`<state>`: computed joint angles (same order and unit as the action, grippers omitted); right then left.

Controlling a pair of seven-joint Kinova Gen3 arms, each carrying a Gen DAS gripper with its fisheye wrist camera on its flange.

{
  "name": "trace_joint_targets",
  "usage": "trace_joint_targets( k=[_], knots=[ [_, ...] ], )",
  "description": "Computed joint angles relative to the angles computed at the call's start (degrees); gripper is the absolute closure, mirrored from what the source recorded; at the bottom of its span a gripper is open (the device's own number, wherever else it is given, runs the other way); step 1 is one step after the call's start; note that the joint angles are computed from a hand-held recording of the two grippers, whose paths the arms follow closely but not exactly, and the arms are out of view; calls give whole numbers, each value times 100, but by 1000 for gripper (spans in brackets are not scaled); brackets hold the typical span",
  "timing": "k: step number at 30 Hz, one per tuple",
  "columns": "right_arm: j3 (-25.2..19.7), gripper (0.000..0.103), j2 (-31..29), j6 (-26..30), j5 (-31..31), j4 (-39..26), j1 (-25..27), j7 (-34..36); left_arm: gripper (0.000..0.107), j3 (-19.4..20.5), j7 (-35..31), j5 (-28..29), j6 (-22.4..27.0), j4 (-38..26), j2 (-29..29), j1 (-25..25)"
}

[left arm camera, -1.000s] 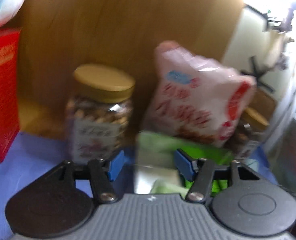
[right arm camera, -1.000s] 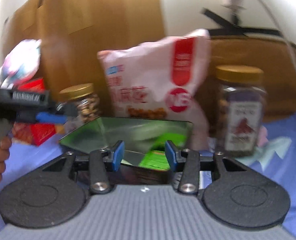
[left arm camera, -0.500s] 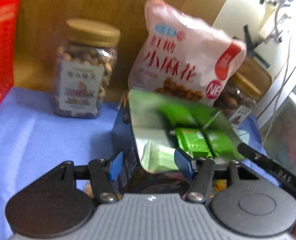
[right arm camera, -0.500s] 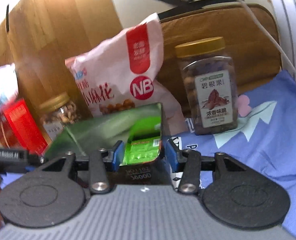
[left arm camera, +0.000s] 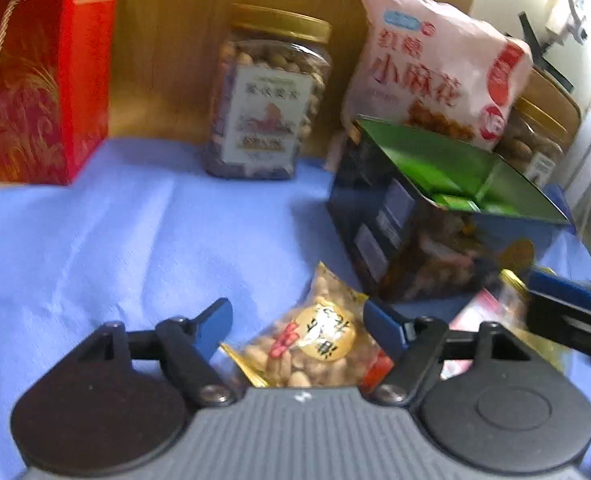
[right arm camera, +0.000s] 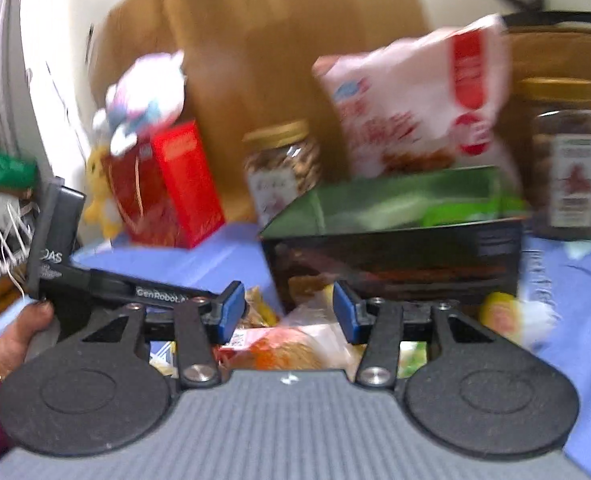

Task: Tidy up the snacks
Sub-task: 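Grasp the yellow peanut packet with the left gripper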

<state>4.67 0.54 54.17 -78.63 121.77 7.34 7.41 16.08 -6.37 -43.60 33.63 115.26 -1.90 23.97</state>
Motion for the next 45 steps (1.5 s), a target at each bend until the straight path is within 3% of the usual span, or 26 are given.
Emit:
trace_joint_targets(
  k=[1,3,5,7,11,16,18,20,23,26,32,35,37,39,40,42,45],
  knots=[
    [-85,51,65,-233,215,-163,-144,-233,41,-66,-194,233,-103,6,-49,27],
    [-413,51,257,-590,596,-387,-115,-699,54,-83,-421,599,-272,31,-123,66],
    [-714,51,290,-574,947,-508,188,-1103,54,233,-277,594,-164,40,-166,8],
    [-594,51,131,-452,1131,-445,252,-1164,54,406,4,423,-104,110,-231,156],
    [378,43,-64,113,1138,-45,15,-604,54,561,86,552,-458,405,-493,245],
    [1705,43,-529,1277,385,668,9,456,49,1017,519,683,-479,846,-1161,-117],
    [2214,43,-695,1743,546,772,-256,445,49,1060,522,941,-430,992,-1491,-201],
    [2383,43,-780,2186,962,723,-376,441,49,1036,441,1234,-438,1139,-1789,-229],
    [1861,42,-919,2255,1452,812,-300,595,48,869,212,1664,-645,1338,-2069,-219],
    [1065,42,-1077,1626,1618,989,-173,381,46,912,-31,1881,-670,1324,-2067,-363],
    [-509,36,-1491,714,1205,1242,765,391,42,733,-936,2202,-1162,1233,-1644,-433],
    [-1109,36,-1598,449,1015,1319,1221,590,53,653,-1362,2507,-1352,1247,-1460,-394],
    [-1090,36,-1717,153,965,1415,1033,658,57,880,-1374,2514,-1351,1304,-1553,-587],
    [-1123,39,-1876,-235,832,1558,819,836,59,768,-1617,2812,-1467,1426,-1682,-529],
    [-1235,46,-1912,-399,702,1614,813,1017,61,808,-1636,2881,-1451,1464,-1760,-570],
    [-1195,56,-1912,-449,531,1697,680,1234,67,963,-1689,3012,-1376,1504,-1938,-720],
    [-852,60,-1936,-377,305,1827,361,1597,67,1042,-1863,3239,-1193,1434,-2163,-825]
  ],
)
